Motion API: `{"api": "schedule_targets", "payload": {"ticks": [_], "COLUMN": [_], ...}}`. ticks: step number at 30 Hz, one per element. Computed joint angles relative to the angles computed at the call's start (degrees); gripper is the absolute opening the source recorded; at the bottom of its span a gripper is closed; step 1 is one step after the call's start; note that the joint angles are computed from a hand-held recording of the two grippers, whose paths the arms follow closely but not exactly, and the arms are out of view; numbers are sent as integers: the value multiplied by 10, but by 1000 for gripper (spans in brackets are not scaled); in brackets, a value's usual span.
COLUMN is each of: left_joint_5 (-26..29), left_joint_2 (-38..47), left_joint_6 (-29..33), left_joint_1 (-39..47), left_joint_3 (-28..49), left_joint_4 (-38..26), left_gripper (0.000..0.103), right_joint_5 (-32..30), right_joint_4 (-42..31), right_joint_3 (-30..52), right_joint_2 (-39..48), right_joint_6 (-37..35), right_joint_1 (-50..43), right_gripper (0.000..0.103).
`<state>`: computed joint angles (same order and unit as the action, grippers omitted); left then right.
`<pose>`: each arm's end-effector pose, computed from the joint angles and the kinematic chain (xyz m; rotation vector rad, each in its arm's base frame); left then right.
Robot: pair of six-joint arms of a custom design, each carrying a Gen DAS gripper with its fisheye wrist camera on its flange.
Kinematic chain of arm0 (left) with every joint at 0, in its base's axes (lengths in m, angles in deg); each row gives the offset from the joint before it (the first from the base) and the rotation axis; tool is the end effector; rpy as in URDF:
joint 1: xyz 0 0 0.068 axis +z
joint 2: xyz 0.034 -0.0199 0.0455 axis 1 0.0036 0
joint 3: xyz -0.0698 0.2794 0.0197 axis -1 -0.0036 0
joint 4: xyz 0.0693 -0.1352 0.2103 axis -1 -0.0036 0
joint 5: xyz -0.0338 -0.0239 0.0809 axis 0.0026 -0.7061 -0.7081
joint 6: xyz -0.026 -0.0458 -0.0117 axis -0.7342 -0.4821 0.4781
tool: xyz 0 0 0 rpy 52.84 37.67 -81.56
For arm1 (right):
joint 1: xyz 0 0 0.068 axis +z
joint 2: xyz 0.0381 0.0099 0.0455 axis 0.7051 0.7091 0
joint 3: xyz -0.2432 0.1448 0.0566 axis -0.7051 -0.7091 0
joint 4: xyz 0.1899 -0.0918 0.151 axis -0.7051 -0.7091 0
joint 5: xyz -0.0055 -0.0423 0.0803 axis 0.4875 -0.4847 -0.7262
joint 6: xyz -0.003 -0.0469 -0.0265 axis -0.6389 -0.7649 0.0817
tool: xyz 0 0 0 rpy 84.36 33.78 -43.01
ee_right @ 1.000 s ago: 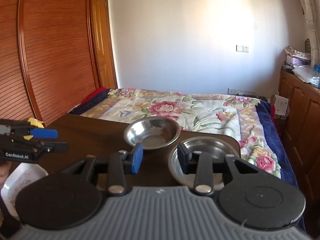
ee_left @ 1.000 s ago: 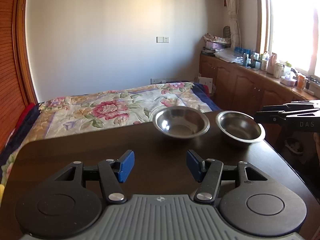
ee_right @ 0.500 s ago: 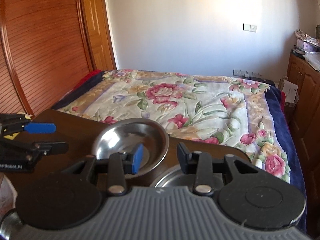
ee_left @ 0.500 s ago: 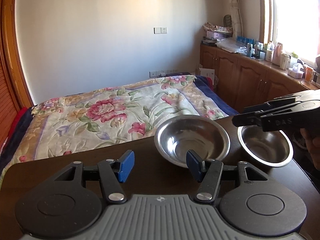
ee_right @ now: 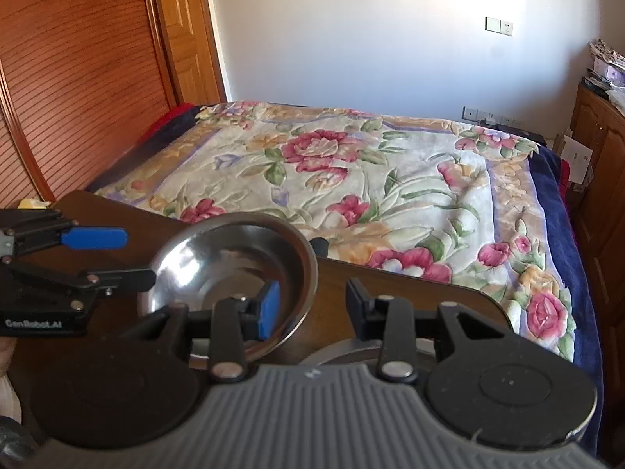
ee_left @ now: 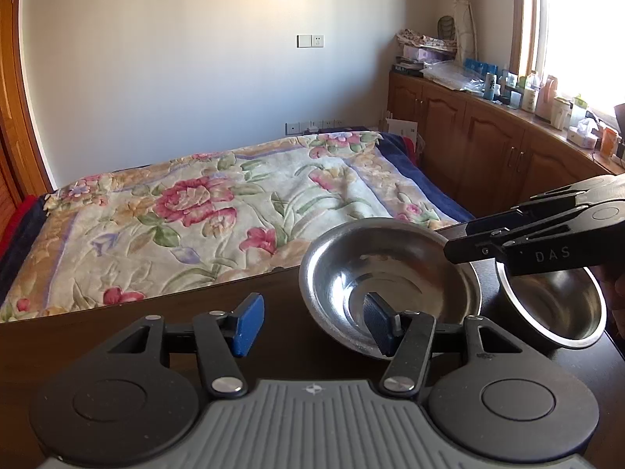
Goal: Organize plates and bowls
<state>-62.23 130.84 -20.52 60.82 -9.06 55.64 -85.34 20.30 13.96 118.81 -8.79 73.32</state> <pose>0.2961 -0.1535 -0.0047 0.2146 2.2214 -0.0865 0.3328 0.1821 0.0232 -0.5079 2.2546 0.3364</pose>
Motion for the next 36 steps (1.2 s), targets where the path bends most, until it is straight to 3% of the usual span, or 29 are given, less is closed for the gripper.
{"api": "schedule_targets", "payload": {"ticks": [18, 33, 36], "left_joint_5": [23, 40, 53], "left_joint_2": [25, 36, 34], "left_joint_6": [-2, -11, -15], "left_joint_1": [11, 21, 23], "left_joint_3": [34, 42, 41], "left_joint_4": [-17, -32, -39], "left_gripper": [55, 39, 24], "right_joint_5": [-13, -39, -47], "right_joint_4": [-67, -101, -100], "right_joint_3": [54, 74, 74], "right_joint_2": [18, 29, 27], "right_joint_6": [-8, 3, 9], "right_joint_1": [-6, -5, -2], "right_gripper": [38, 24, 19]}}
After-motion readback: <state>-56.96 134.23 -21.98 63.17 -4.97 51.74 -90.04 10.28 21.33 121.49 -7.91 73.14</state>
